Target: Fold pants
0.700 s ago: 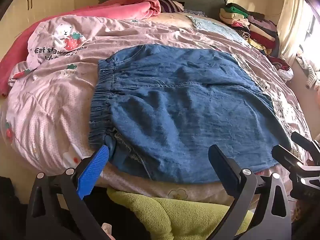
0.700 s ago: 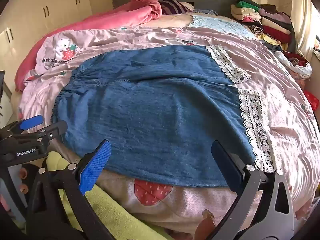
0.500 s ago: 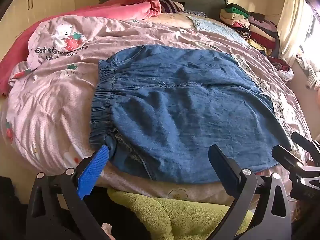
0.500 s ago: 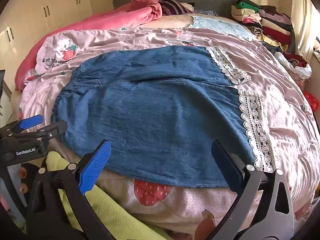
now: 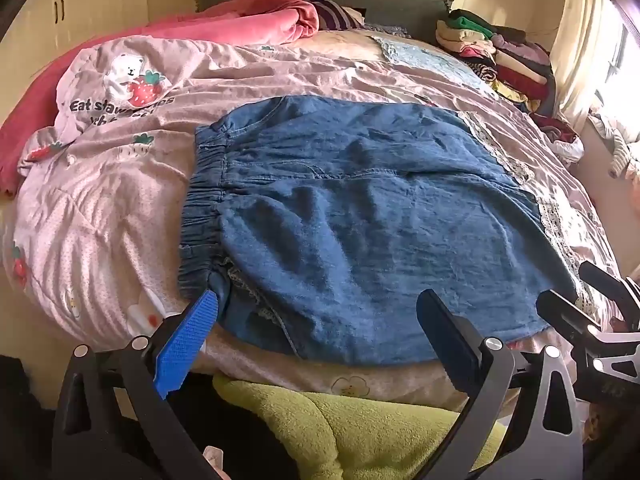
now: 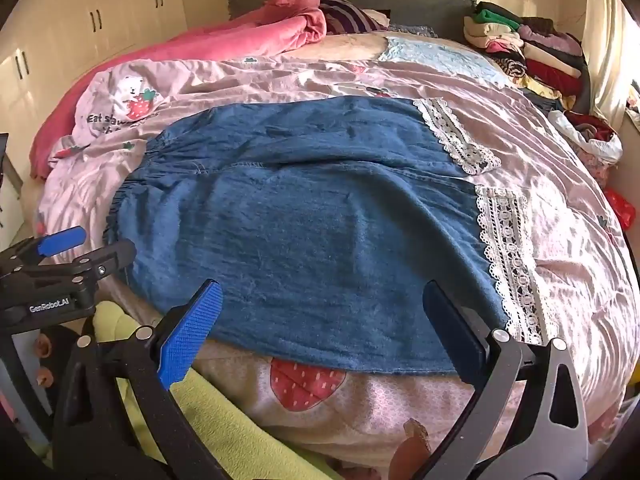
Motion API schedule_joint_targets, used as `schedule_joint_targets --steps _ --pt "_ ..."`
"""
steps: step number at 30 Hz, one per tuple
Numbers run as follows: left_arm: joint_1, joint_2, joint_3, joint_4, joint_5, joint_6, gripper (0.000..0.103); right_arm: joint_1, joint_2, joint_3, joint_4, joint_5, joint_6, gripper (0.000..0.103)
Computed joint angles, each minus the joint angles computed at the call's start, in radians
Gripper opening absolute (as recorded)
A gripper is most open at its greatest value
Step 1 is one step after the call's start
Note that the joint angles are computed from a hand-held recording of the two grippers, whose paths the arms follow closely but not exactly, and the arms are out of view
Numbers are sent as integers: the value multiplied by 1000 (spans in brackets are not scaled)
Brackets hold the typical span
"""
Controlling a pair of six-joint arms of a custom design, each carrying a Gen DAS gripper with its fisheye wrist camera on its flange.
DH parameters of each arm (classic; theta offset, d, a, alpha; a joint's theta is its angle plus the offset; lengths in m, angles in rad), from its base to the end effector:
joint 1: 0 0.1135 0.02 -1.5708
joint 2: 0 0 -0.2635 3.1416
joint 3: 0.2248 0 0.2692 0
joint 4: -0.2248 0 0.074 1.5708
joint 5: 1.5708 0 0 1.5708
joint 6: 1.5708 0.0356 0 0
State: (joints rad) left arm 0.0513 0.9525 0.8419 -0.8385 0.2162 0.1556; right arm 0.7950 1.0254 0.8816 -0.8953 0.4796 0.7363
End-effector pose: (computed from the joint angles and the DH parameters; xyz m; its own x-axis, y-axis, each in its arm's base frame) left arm 0.1982 0.0025 0.2705 -0.7904 0.1110 -0.6024 0.1996 0.9764 -0.0820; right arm 0.1554 0.1349 0.2695 -0.7625 0.0735 -0.6428 0.0575 0.9973 0.0458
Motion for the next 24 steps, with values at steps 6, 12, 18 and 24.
schedule_joint_targets --steps 6,12,18,24 --pt "18 -11 2 -9 11 13 99 -32 7 -11 35 2 -28 95" --pt "21 -9 6 -11 11 11 99 38 23 23 -19 28 22 95" --pt "28 -10 5 -12 16 16 99 6 5 -12 15 14 -12 95" --pt "26 -13 2 -9 12 15 99 4 13 3 5 12 -16 95"
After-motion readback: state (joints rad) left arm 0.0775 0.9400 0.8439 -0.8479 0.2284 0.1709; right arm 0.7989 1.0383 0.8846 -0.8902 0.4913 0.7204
